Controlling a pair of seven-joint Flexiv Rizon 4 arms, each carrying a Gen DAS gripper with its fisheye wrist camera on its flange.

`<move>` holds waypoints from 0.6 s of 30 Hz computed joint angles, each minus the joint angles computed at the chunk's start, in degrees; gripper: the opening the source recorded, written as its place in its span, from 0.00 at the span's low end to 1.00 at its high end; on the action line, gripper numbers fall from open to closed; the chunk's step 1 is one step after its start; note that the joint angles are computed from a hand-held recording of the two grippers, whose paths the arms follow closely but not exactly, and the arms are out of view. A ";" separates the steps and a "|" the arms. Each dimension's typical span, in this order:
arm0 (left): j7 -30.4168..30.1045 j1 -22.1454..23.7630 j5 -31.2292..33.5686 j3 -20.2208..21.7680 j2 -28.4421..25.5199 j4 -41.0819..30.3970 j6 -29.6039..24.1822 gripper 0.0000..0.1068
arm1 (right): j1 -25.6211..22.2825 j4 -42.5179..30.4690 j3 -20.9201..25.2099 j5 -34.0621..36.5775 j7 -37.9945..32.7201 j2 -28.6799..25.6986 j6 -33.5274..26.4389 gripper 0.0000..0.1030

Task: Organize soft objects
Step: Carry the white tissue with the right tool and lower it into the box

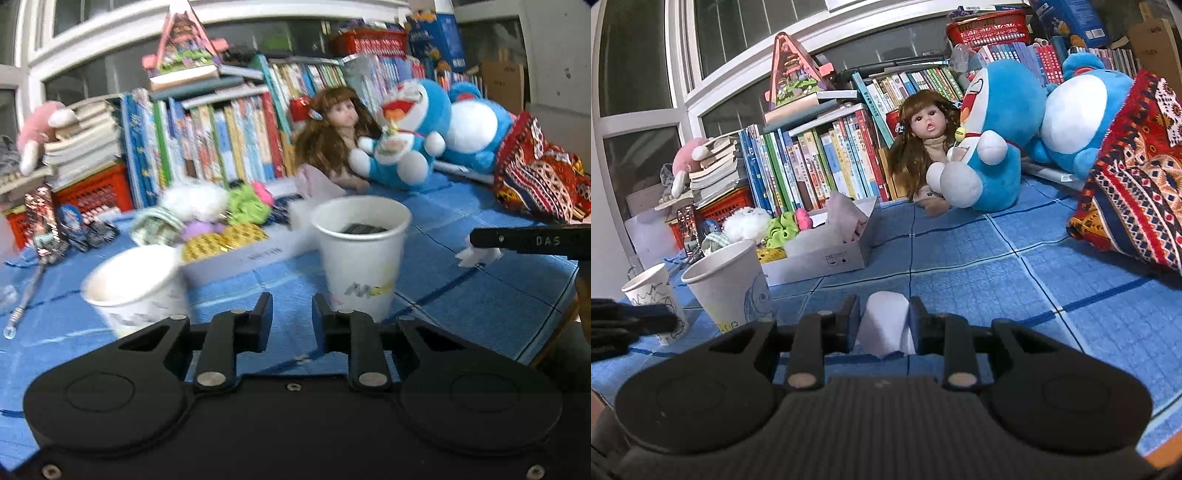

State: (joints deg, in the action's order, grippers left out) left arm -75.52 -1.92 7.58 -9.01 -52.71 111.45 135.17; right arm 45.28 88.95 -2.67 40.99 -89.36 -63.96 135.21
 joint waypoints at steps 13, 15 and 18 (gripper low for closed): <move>-8.61 19.04 24.25 -9.03 5.59 -0.56 -2.74 0.19 | 0.32 -3.56 -5.19 -1.75 0.49 1.41 -9.17 0.32; -9.55 20.77 25.99 -9.91 6.42 -1.98 -5.40 0.20 | 1.02 -4.68 -7.34 -2.23 1.11 1.24 -11.61 0.32; -10.71 25.45 27.92 -13.83 7.46 -4.32 -13.36 0.22 | 3.08 -6.71 -12.03 -1.70 2.50 0.69 -17.34 0.32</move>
State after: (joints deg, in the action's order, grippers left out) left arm -86.23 23.53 35.50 -22.84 -45.25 107.13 121.80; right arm 48.36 82.23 -14.71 39.28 -86.86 -63.27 117.87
